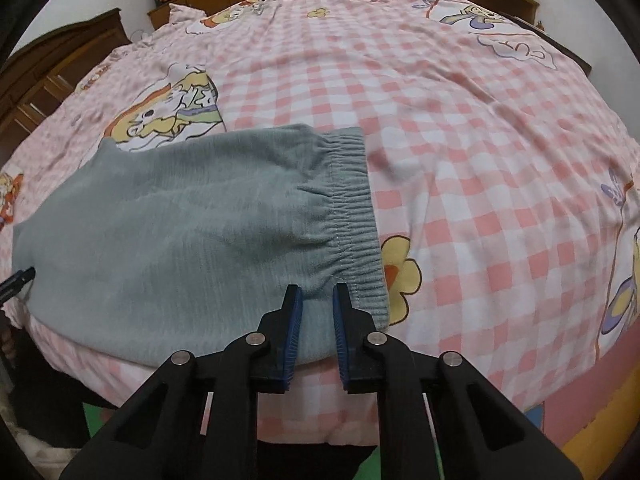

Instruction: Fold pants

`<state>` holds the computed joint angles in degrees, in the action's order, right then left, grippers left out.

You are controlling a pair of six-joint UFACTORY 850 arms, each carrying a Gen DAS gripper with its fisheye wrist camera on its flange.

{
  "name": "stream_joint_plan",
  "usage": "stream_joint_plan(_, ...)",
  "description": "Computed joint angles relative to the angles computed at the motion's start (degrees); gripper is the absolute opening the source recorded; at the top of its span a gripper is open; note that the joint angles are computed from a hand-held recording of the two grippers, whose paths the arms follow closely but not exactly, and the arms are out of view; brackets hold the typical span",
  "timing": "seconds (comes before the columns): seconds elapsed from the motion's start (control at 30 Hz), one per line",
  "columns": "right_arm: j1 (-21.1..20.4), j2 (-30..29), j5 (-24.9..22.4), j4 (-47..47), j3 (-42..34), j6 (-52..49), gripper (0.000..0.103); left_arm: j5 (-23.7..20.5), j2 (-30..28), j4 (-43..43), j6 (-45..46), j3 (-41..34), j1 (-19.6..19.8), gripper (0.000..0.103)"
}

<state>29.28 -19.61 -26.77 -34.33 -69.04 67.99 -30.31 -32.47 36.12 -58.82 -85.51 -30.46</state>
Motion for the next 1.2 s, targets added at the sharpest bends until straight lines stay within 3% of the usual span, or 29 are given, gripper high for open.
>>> stream_joint_plan(0.3,4.5,-0.6,-7.7,-6.7,-3.5,9.7,0.021,0.5,3.4,2.0,-0.9,4.1,-0.2,0.088)
stream_joint_plan(0.4,6.6,-0.2,-6.5,-9.3,-4.5,11.7,0.032,1.0,6.3,4.5,-3.3,7.2,0.5,0.088)
stream_joint_plan(0.63,9.4,-6.4,-1.1,1.6,-12.6,-2.7,0.033,6.2,13.2,12.1,-12.9,14.8,4.7,0.087)
stream_joint_plan(0.83,10.3,-14.3,-1.1,16.0,-19.7,-16.7,0.034,12.8,12.8,3.3,-4.7,15.4,8.5,0.08)
stream_joint_plan(0.97,11.8,-16.7,-2.9,8.9,-21.3,-9.8,0.041,15.4,11.3,-0.8,-0.8,14.7,9.6,0.079)
stream_joint_plan(1.07,11.7,-16.6,-2.2,9.4,-20.8,-8.9,0.042,16.0,10.1,-3.9,1.7,14.2,10.1,0.079)
stream_joint_plan(1.2,11.0,-15.9,0.3,11.5,-19.3,-9.5,0.042,16.5,9.5,-2.0,-2.2,14.3,10.1,0.08)
